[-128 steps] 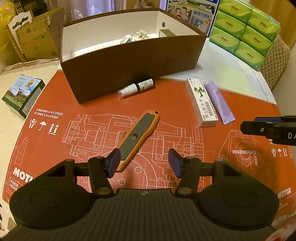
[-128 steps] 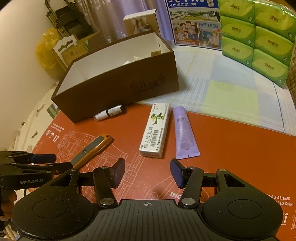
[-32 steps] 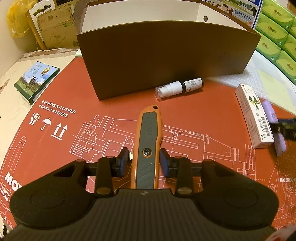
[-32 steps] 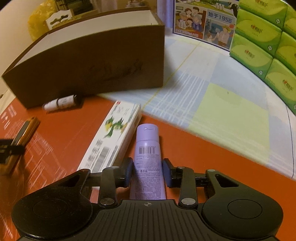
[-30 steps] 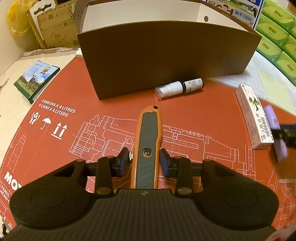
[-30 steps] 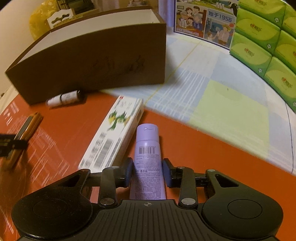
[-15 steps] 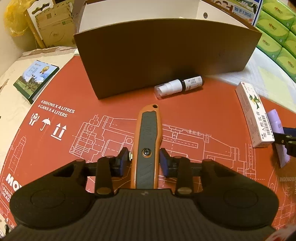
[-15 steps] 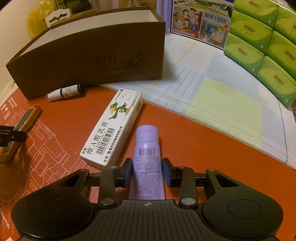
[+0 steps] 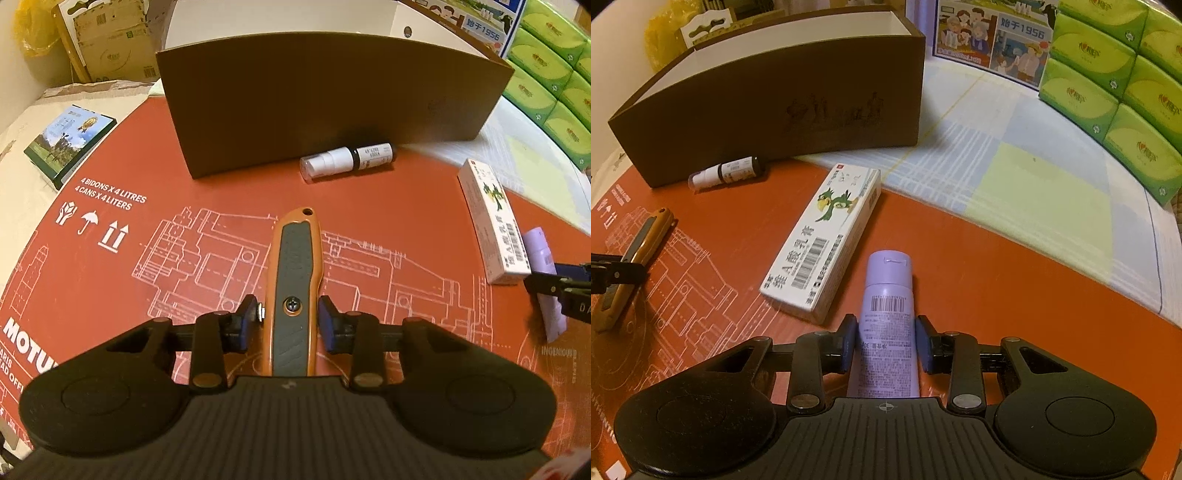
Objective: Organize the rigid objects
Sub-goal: 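Lift and carry the knife and lavender tube with both tools over the brown box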
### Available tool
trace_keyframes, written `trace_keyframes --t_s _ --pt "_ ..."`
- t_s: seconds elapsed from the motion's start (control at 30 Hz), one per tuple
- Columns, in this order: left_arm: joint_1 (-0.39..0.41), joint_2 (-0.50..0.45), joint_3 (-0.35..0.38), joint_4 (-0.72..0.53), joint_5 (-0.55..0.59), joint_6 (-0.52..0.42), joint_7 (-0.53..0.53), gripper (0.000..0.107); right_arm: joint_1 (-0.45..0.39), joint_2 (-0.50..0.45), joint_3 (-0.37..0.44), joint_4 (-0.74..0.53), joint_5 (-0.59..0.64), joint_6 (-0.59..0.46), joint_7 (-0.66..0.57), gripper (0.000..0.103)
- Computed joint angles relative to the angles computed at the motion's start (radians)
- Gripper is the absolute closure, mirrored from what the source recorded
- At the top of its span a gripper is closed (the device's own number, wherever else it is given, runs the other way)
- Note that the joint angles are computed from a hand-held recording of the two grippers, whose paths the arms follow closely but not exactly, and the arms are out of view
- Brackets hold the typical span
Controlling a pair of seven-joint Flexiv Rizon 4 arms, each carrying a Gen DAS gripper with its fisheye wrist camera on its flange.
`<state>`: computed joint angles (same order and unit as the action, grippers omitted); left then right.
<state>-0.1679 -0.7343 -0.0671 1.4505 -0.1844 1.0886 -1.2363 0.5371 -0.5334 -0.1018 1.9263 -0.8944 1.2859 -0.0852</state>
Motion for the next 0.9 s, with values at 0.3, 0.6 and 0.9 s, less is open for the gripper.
trace_keyframes --t_s 0.3,0.6,0.9 --pt "0.021 0.045 -0.027 0.068 -0.03 0.049 0.025 0.077 0.01 0.039 -0.015 0.027 -0.072 0.022 0.068 0.072" --pt "0.023 0.101 -0.03 0.116 -0.044 0.087 0.036 0.077 -0.013 0.072 0.0 0.033 -0.174 0.052 0.148 0.072" --pt "0.048 0.152 -0.07 0.146 -0.105 0.121 0.07 0.077 -0.038 0.085 0.014 0.018 -0.242 0.091 0.188 0.072"
